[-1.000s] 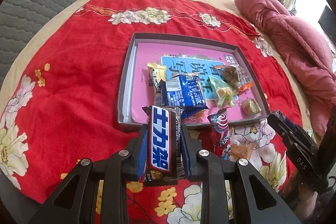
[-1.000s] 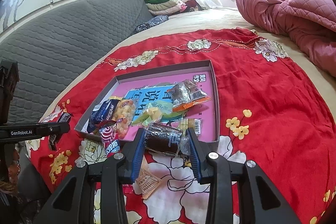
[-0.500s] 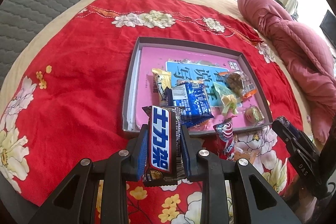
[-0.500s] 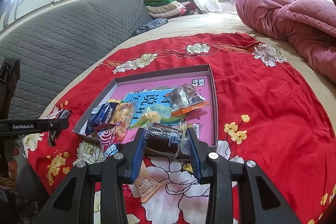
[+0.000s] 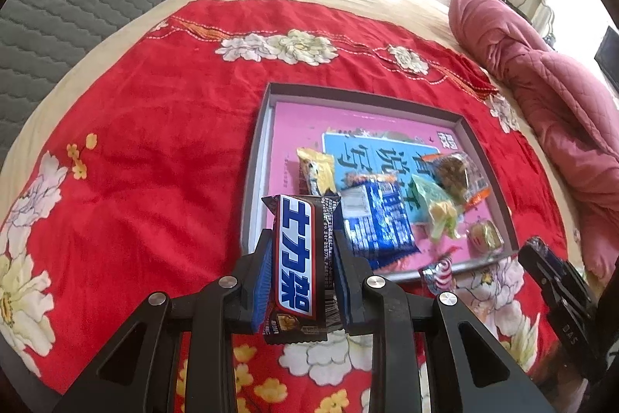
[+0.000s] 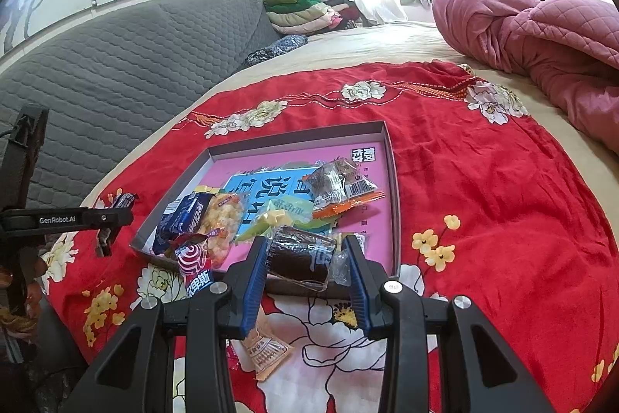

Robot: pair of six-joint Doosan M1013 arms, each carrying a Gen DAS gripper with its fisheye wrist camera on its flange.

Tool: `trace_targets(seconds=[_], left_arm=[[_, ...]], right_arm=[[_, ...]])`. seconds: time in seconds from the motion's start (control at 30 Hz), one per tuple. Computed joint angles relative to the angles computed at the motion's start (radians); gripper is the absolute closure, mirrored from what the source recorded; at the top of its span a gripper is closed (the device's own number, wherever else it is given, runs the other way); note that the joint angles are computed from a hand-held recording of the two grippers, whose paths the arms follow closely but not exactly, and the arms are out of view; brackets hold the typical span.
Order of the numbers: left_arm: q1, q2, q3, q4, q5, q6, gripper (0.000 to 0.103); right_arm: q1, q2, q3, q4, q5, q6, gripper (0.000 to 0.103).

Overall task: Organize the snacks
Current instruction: 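Lower both snacks into the box and open both tools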

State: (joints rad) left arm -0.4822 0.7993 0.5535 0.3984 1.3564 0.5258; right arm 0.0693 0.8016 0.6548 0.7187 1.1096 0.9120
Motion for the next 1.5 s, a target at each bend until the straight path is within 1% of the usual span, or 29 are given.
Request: trace_targets(seconds=[0.2,0.27,0.57,0.8,1.13,1.5], left_arm=[[0.010,0.027,-0.036,0.005,0.018,0.023,0.074],[0.013,0.044,-0.061,0.005,0.038,0.038,0.074],[0.019,0.086,-0.119,-0.006,0.067,0.079,0.074],[0.023,0.099,-0.135,0.002,0.067,0.084,0.074],[0.031,0.120,-0.163,0.010,0.061,0.086,0.074],[0.034,0.116,-0.137,-0.005,0.056,0.079,0.074]], right_arm=[[0.003,0.018,-0.027,-0.005,0.008,0.017,0.064],[0.004,0.021,-0.031,-0.002,0.009,0.019,0.064],[0.012,0.038,-0.056,-0.003,0.014,0.009,0.064],[0.015,0.057,-0.083,-0.010,0.032,0.023,0.064],[0.023,0.077,-0.111,-0.013,0.037,0.026,0.064],[0.030,0.087,-0.124,-0.019,0.034,0.039,0.064]])
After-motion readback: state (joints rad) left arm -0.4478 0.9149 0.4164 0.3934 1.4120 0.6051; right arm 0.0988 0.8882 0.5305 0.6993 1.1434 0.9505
